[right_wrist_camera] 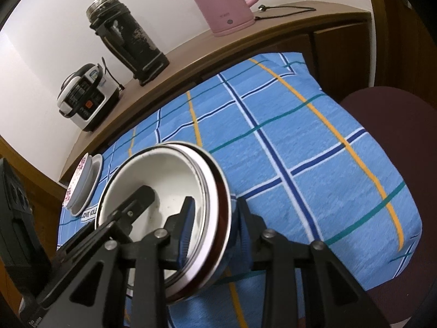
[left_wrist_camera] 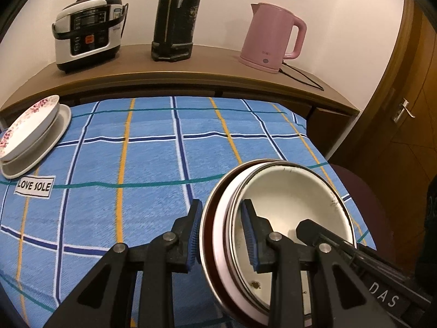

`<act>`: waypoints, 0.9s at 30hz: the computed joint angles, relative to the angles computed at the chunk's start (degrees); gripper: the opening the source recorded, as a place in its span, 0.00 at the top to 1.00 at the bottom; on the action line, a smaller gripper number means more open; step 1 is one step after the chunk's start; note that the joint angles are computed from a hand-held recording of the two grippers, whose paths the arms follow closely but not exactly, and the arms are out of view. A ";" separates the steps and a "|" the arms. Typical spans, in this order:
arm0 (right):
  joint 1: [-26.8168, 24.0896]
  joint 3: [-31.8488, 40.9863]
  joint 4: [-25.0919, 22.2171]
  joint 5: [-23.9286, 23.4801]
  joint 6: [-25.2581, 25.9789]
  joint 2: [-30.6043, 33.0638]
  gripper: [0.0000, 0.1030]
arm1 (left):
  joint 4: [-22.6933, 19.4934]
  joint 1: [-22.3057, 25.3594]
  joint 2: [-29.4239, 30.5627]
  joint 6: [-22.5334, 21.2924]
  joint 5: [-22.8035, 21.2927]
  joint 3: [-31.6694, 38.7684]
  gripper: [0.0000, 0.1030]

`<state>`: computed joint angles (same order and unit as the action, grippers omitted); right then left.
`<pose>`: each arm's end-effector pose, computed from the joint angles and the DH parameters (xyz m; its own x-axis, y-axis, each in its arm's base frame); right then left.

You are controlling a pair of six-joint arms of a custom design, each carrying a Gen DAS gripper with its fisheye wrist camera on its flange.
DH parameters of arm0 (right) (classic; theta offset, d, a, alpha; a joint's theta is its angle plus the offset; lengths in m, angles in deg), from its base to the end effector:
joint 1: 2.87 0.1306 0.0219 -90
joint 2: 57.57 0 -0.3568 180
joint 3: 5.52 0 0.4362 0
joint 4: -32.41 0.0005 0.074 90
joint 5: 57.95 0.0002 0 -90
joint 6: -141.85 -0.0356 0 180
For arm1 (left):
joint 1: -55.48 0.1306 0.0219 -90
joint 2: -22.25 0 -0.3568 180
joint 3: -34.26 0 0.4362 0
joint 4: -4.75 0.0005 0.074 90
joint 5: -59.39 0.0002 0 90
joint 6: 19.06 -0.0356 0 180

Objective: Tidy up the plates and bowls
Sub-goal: 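Lift the bowl stack and carry it toward the plate stack with both tools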

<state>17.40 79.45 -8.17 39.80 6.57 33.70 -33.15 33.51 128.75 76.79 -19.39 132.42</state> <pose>0.5064 0.1814 0.3595 -0.6643 0.5052 -0.5509 0.3058 0.8562 0.4164 0.5815 -0.2426 0.3306 -0.7164 0.1812 -0.6737 0.4209 0.8824 -0.2103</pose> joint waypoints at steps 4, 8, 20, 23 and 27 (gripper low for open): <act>0.93 0.71 -0.44 0.17 0.11 0.58 0.70 | 0.28 0.80 -0.96 0.02 0.14 -1.11 0.69; 1.90 1.53 -0.72 0.31 0.04 1.24 0.70 | 0.48 1.58 -1.66 -0.20 0.19 -1.90 0.69; 4.59 4.68 -1.89 -0.13 0.68 4.29 0.70 | 0.98 4.16 -3.86 0.07 -0.11 -4.25 0.69; 5.19 5.42 -1.91 -0.27 0.96 4.96 0.70 | 1.25 4.73 -4.37 0.09 -0.19 -4.74 0.69; 5.82 6.37 -2.00 -0.49 1.10 5.82 0.70 | 1.34 5.51 -4.79 0.20 -0.22 -5.22 0.69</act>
<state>23.21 85.82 -10.18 39.31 7.67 39.52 -31.81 39.01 123.96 76.98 -19.61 127.20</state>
